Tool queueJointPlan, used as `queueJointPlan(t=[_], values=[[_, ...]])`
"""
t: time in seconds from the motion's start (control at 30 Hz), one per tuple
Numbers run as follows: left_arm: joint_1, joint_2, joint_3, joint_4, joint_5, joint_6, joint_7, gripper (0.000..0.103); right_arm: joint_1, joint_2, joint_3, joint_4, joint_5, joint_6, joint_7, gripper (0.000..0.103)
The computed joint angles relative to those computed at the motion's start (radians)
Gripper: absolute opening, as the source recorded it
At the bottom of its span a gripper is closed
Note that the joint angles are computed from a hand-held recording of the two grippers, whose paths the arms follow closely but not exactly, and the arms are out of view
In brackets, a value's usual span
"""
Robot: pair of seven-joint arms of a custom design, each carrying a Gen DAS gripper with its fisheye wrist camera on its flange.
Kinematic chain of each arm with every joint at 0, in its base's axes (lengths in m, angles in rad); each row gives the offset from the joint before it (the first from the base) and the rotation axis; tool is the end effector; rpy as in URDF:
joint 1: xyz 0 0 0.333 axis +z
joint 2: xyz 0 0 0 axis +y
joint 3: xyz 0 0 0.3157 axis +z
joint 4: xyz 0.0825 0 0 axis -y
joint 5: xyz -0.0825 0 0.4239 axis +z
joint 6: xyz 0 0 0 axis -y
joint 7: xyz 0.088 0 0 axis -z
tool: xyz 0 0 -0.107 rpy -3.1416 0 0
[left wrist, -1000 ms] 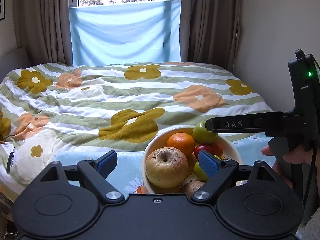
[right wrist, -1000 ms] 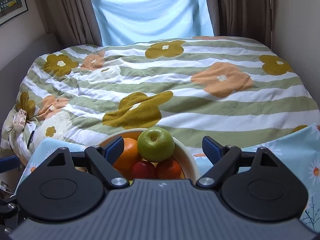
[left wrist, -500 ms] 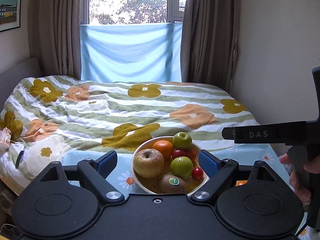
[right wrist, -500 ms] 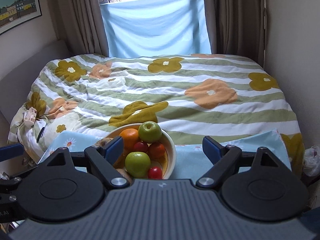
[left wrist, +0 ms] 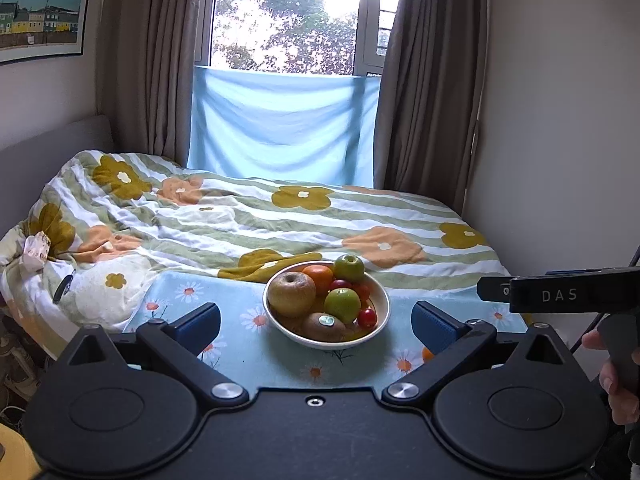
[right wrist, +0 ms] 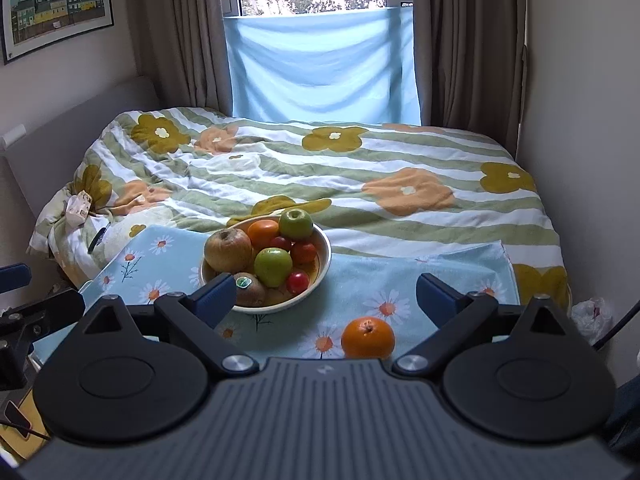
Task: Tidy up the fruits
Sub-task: 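Grasp a tangerine with the left tool while the right tool grasps the large orange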
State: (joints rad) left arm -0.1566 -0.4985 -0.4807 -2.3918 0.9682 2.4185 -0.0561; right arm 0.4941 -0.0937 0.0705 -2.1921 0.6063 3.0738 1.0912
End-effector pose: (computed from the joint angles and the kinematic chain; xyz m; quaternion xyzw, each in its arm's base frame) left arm 0.3871 -0.3029 0.5196 -0.7085 0.4907 -0.3187 0.3945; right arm 0.5234 0.2784 0.5135 -0.7489 0.4632 -0.1892 0.4345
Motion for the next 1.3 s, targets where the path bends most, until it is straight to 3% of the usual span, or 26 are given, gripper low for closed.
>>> queueJointPlan(t=[0.17,0.43,0.57,0.67,0.77,0.87,0.93,1.3], values=[[-0.013,-0.039,-0.019,-0.04,-0.029,-0.052,-0.05,0.103,0.025,-0.012,-0.006,-0.019,0.071,0.022,-0.038,0.103],[-0.019,-0.032,-0.006,-0.083,-0.053,-0.118,-0.058,0.103,-0.029,0.049,0.03,-0.027,-0.128,0.062,0.159,0.103],[-0.016,-0.014,0.017,-0.112,-0.089,-0.138,-0.106,0.103,-0.067,0.099,0.045,-0.031,-0.308,0.086,0.326,0.103],[-0.008,0.021,0.044,-0.126,-0.116,-0.126,-0.142,0.103,-0.062,0.148,0.009,-0.019,-0.527,0.094,0.518,0.103],[0.005,0.067,0.069,-0.132,-0.131,-0.114,-0.162,0.103,-0.044,0.202,-0.026,0.006,-0.64,0.103,0.619,0.103],[0.015,0.107,0.088,-0.135,-0.129,-0.109,-0.175,0.102,-0.053,0.25,-0.022,0.03,-0.664,0.11,0.639,0.103],[0.017,0.129,0.1,-0.137,-0.127,-0.105,-0.182,0.101,-0.019,0.275,-0.062,0.044,-0.701,0.114,0.674,0.103],[0.022,0.189,0.15,-0.142,-0.137,-0.042,-0.184,0.076,-0.001,0.373,-0.083,0.12,-0.726,0.097,0.718,0.103]])
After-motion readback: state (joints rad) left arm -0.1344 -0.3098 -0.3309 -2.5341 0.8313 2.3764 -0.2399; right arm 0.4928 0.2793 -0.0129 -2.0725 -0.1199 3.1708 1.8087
